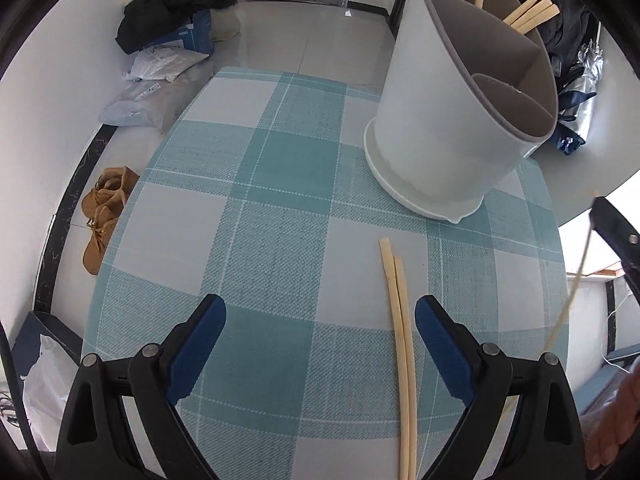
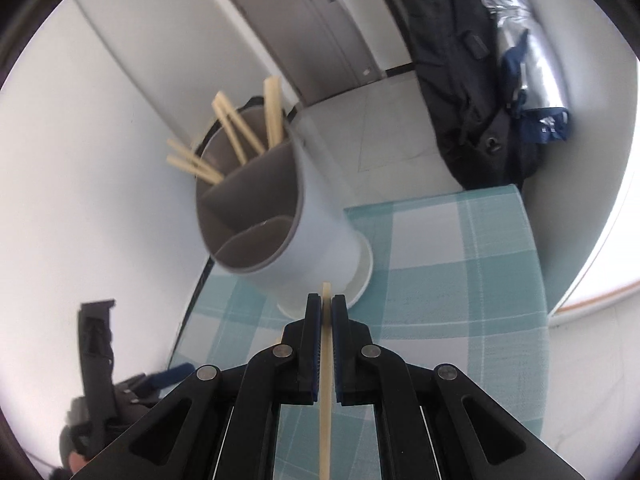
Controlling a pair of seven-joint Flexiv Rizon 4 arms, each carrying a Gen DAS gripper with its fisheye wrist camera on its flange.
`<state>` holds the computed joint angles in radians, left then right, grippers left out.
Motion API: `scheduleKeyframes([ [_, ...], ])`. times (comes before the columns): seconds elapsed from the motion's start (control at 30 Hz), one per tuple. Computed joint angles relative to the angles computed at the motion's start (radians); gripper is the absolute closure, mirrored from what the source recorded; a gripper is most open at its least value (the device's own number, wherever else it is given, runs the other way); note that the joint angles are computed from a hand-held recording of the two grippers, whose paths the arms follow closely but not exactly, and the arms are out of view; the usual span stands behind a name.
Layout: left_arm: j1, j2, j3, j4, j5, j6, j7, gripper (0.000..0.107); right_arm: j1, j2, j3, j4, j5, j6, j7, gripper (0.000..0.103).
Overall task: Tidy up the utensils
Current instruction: 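Lift the chopstick with the right gripper while the left gripper grasps another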
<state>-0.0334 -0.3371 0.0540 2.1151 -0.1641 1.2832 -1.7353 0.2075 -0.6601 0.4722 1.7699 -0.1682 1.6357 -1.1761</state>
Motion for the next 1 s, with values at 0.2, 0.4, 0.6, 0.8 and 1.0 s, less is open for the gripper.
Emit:
scheduleKeyframes([
  [0.2, -0.051, -0.044, 0.065, -0.071, 0.099, -0.080, -0.113, 0.014, -0.049, 0.013, 0.037, 0.021, 0.002, 0.033, -0.006, 0.099],
  [0.4, -0.054, -0.051, 0.072, -0.098, 0.158, -0.120, -0.153, 0.014, -0.077, 0.002, 0.066, 0.025, -0.021, 0.050, 0.000, 0.099],
  [0.6, -0.066, -0.058, 0.084, -0.128, 0.221, -0.160, -0.199, 0.014, -0.102, -0.014, 0.089, 0.014, -0.040, 0.040, 0.002, 0.099],
  [0.8, -0.057, -0.064, 0.070, -0.150, 0.247, -0.150, -0.204, 0.033, -0.137, -0.030, 0.133, 0.002, -0.047, 0.024, -0.020, 0.099],
  [1.0, -0.039, -0.069, 0.020, -0.151, 0.197, -0.120, -0.115, 0.099, -0.162, -0.045, 0.169, -0.014, -0.038, -0.003, -0.048, 0.099],
])
